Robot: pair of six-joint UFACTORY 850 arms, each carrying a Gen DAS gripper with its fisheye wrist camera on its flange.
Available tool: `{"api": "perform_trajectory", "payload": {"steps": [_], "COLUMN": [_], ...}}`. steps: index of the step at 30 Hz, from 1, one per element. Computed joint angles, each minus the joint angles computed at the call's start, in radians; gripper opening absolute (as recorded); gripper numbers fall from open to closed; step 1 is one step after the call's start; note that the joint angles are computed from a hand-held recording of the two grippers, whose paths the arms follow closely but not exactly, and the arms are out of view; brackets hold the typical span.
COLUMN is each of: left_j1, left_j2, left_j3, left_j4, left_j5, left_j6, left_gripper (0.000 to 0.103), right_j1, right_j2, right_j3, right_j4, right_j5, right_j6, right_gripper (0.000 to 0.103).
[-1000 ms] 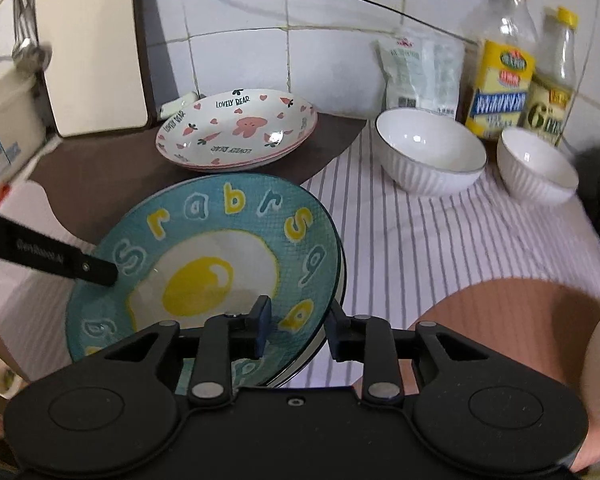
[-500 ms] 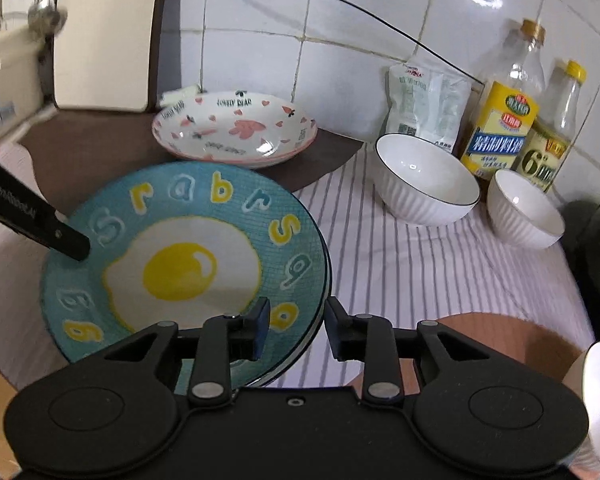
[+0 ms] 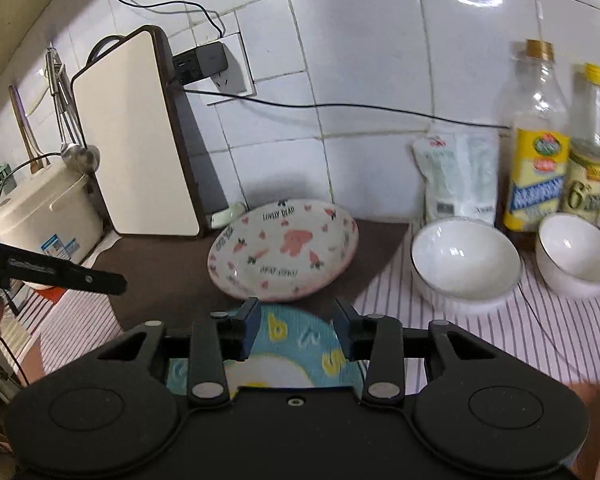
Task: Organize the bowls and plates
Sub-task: 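Release the blue plate and grasp the pink-bunny plate rim with the left tool, then lift the pink-bunny plate and lower it onto the blue plate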
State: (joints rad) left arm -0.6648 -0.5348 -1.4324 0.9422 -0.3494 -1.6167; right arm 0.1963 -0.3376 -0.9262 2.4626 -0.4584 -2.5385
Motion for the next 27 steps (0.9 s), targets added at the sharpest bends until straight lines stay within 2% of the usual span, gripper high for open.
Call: {"api": "perform_trajectory", "payload": {"steps": [2,5,7,14,18,22,25,26,27], "left_j1": [0.013,0.036,0.051,0.094,0.107,0.124,0.135,0.137,0.138], "left_j2": [-0.01,-0.038,-0.067,-0.198,-0.281,-0.338,-0.375,-0.382,-0.389], "left_j3": [-0.01,-0.029,-0.049,-0.156,-0.24,-0.303,-0.349,-0.355,-0.364], "left_j4": [0.058,0.15,0.222,0.261,0.204,0.133,0.019,0.006,-0.012], "left_j5": [0.005,0.028,0.051,0.095,0.082,0.101,0.126,0.139,0.143], "left_j6": [-0.039,-0.111,-0.178,-0.213,-0.144,-0.071,0.067,0.094,0.124], "left_gripper": [0.035,0.042,0.043,0.045,0.045,0.045,0.041,0.035,0.034], "right_j1": [-0.01,-0.015,-0.013,-0.003,0.001,0.008,0.01,0.011,0.012], "right_j2": [-0.048,-0.12,-0.169,-0.317,-0.37,-0.412,-0.433,-0.436,-0.441], "right_j3": [-0.058,-0.131,-0.182,-0.358,-0.415,-0.463,-0.487,-0.493,-0.5], "right_j4": [-0.088,-0.113,-0.111,-0.269,-0.337,-0.345,-0.303,-0.31,-0.316], "right_j5": [-0.009,-0.015,0.007,0.123,0.156,0.185,0.18,0.179,0.18], "right_j6": [0.112,0.176,0.177,0.468,0.598,0.645,0.597,0.591,0.583], "right_gripper": [0.054,0.056,0.056,0.056,0.056,0.056,0.056,0.055,0.052]}}
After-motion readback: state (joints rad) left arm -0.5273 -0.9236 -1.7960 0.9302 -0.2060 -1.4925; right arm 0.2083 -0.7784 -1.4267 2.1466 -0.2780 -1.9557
